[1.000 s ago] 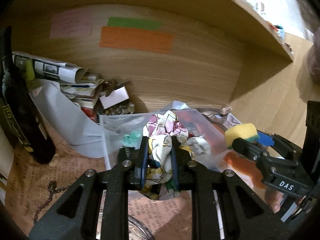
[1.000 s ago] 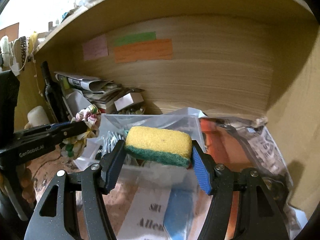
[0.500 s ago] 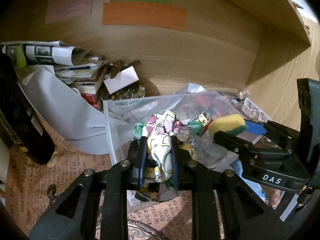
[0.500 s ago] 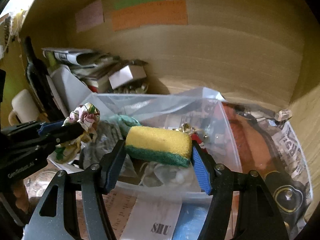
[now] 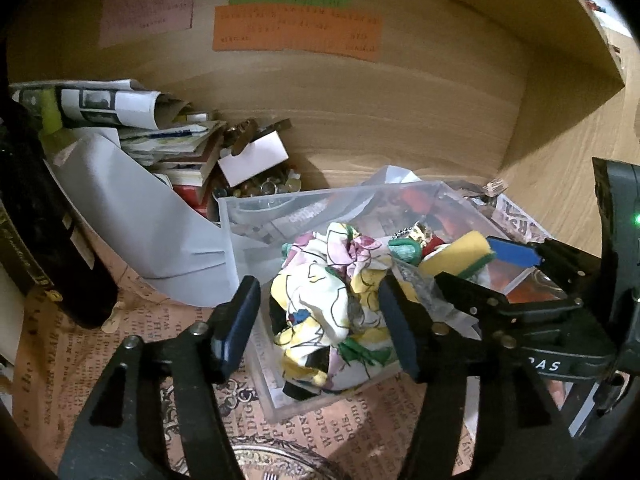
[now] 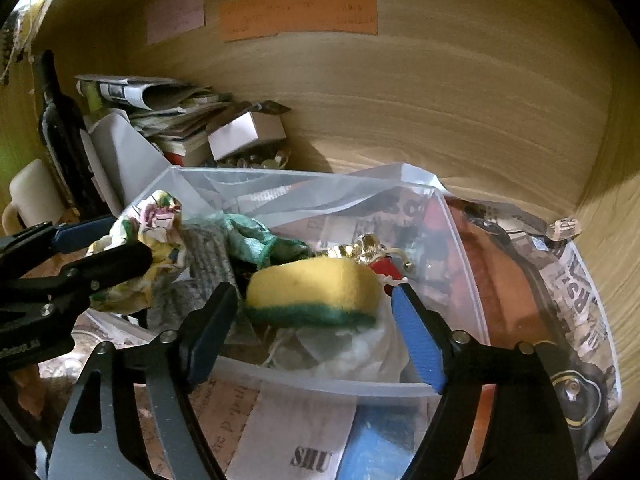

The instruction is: Organize soft objects

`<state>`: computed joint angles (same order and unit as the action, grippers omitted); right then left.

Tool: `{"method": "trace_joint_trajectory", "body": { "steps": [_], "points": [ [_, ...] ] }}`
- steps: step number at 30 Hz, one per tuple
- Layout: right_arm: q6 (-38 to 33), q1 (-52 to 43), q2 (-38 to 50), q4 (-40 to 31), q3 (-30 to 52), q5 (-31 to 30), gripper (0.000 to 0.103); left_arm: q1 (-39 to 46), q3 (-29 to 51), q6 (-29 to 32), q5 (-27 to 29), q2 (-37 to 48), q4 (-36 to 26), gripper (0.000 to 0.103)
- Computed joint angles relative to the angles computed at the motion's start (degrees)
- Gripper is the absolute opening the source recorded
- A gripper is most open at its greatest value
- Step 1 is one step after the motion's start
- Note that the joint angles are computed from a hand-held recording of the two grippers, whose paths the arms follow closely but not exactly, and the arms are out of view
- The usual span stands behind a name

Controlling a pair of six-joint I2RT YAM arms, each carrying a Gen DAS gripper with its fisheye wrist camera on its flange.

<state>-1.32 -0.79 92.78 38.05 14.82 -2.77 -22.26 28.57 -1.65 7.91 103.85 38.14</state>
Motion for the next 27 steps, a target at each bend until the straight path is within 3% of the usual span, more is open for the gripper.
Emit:
{"method": "trace_joint_trajectory", "body": {
  "steps": [5, 10, 13, 20, 23, 27],
  "points": [
    [0.07, -0.42, -6.73, -0.82, -3.19, -0.53, 0.082, 0.85, -2.32, -0.29, 1.04, -3.73, 0.22, 0.067],
    [0.57, 0.07, -18.73, -5.28, -6.86, -0.46, 0.082, 1.69, -5.96, -0.85, 2.40, -10.45, 0.25, 0.067],
    [1.29, 0.86, -30.60, -11.53, -8.88, 0.16, 0.082, 1.77, -9.43, -0.48, 2.60, -16.79, 0.61, 0.067],
    [3.02, 3.65, -63.55, -34.82, -10.22, 2.00, 0.083, -0.20, -16.83, -0.37, -0.44, -35.01, -1.85, 0.071],
    [3.74, 6.21, -74.03, -42.99, -10.10, 4.42, 0.086, -0.60, -18.87, -0.23, -0.91, -42.36, -4.80, 0.073],
    [4.77, 10.42, -84.04, -51.01, -9.73, 8.25, 0.088, -1.93, -21.00, -0.12, -2.46, -51.19, -8.89, 0.083]
  ]
}}
